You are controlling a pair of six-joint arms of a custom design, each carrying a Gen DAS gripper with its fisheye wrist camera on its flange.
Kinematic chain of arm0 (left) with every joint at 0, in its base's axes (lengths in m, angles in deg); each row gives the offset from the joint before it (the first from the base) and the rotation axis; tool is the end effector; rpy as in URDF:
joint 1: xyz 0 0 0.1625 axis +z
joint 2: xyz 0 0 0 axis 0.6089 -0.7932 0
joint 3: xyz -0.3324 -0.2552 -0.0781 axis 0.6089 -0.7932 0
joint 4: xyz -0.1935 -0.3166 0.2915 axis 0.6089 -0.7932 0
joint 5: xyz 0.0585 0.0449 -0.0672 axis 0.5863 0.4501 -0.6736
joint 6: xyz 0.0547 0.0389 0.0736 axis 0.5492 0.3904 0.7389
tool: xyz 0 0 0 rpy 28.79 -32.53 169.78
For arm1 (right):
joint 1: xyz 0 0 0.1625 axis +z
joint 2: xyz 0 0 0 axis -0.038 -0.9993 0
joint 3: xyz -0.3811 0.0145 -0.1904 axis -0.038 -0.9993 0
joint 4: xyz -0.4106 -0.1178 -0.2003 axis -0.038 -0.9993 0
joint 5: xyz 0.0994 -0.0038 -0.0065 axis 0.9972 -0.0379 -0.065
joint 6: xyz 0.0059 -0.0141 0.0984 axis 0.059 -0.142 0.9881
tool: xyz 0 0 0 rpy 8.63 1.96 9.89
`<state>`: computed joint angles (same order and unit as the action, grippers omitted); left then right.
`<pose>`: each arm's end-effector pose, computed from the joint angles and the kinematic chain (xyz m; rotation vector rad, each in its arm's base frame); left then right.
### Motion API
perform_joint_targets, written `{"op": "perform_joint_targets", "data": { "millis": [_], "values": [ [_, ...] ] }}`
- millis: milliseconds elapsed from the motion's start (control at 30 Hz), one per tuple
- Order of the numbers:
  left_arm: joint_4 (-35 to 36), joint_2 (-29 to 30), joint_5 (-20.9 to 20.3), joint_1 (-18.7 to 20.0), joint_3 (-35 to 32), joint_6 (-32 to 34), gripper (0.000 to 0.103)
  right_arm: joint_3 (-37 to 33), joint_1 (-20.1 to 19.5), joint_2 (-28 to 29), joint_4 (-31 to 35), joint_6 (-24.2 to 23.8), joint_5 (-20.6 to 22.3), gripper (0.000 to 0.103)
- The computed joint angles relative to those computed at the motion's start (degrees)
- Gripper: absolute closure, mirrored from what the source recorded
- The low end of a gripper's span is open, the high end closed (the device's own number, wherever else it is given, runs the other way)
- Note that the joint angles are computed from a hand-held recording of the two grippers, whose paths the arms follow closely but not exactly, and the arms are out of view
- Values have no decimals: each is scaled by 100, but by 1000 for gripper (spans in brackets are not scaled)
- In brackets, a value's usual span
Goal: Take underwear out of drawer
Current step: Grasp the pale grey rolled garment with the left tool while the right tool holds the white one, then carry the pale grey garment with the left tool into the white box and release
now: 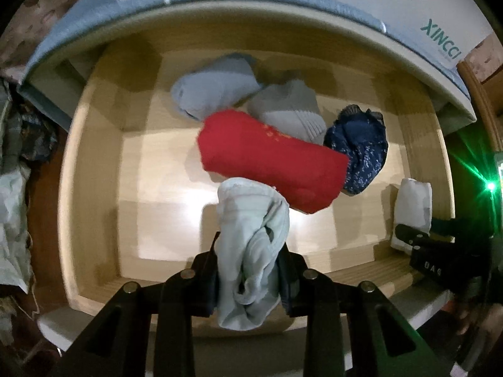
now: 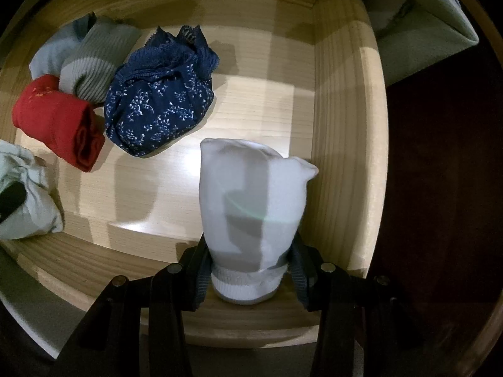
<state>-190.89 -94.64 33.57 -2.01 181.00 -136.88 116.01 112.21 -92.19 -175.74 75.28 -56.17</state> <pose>-0.2116 -0.3849 0.1366 -0.4181 2.3366 -0.4594 0.2369 -0.4772 0.1021 0.6483 -2.1482 -0.3246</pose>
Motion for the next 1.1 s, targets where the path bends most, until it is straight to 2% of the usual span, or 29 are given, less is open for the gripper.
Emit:
{"op": "perform_joint_targets", "data": {
  "millis": [200,267,400,667,800,933,1100],
  "values": [
    [476,-214,20,-152,-19,-77,74,16,8,-16,27,20,-23,62],
    [372,-180,43,-150,-7,-42,74,31,7,-18,22,26,-31,62],
    [620,-455,110,-309,15,-134,74,40,8,-28,23,28,-29,62],
    [1913,-914,518,-916,-331,-611,74,41,9,-28,29,35,-33,62],
    [2624,-1021,810,-1192,-692,-872,74,29,10,-15,31,36,-33,62],
    [3391,-985,1292,-1415,-1254,-1125,74,35,10,-21,33,36,-34,62],
    [3953,-855,1900,-1458,-1842,-1237,74,31,9,-16,32,28,-36,62]
  ]
}}
